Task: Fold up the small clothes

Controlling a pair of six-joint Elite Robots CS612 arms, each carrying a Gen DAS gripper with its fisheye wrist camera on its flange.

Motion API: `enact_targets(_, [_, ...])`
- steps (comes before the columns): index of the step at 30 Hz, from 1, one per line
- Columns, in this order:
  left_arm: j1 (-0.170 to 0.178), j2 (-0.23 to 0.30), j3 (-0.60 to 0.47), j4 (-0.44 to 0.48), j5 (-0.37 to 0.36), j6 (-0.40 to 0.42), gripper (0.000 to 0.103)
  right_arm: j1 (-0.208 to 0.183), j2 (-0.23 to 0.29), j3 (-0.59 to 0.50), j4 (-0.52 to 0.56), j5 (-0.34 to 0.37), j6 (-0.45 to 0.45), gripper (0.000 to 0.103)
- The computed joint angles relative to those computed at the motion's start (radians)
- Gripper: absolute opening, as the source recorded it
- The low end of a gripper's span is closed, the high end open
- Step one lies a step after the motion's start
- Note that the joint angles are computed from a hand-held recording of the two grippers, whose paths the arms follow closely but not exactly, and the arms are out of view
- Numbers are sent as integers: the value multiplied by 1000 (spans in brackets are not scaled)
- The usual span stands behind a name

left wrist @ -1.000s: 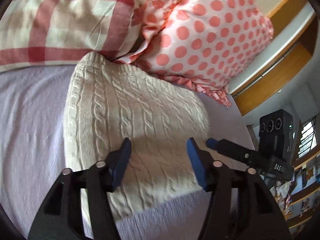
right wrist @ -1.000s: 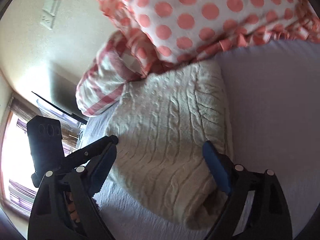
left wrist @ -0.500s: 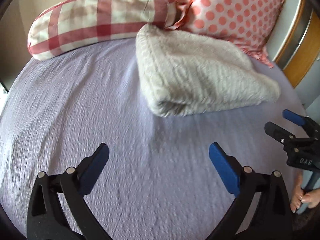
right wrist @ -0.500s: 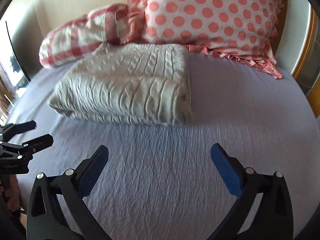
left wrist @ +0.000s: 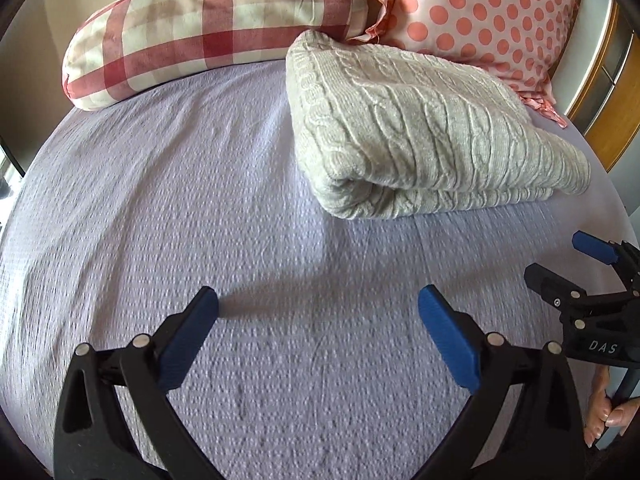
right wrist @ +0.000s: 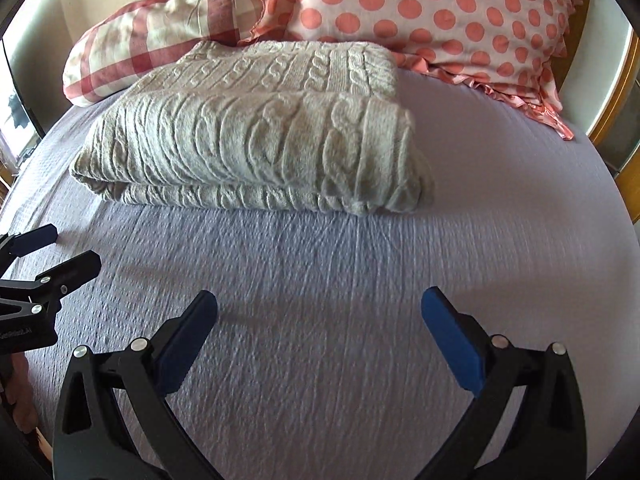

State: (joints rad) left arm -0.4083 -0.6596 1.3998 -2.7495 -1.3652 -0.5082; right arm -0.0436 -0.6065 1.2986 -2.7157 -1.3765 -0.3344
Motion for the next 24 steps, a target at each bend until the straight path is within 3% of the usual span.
enact_targets(7, [-13,6,-4,11,50,17,101,-1,-2,9,-13,5,20,102])
enact_targets(24, [-14,10,1,-17,62,17,101,-4,-2,16,-33,15,17,102])
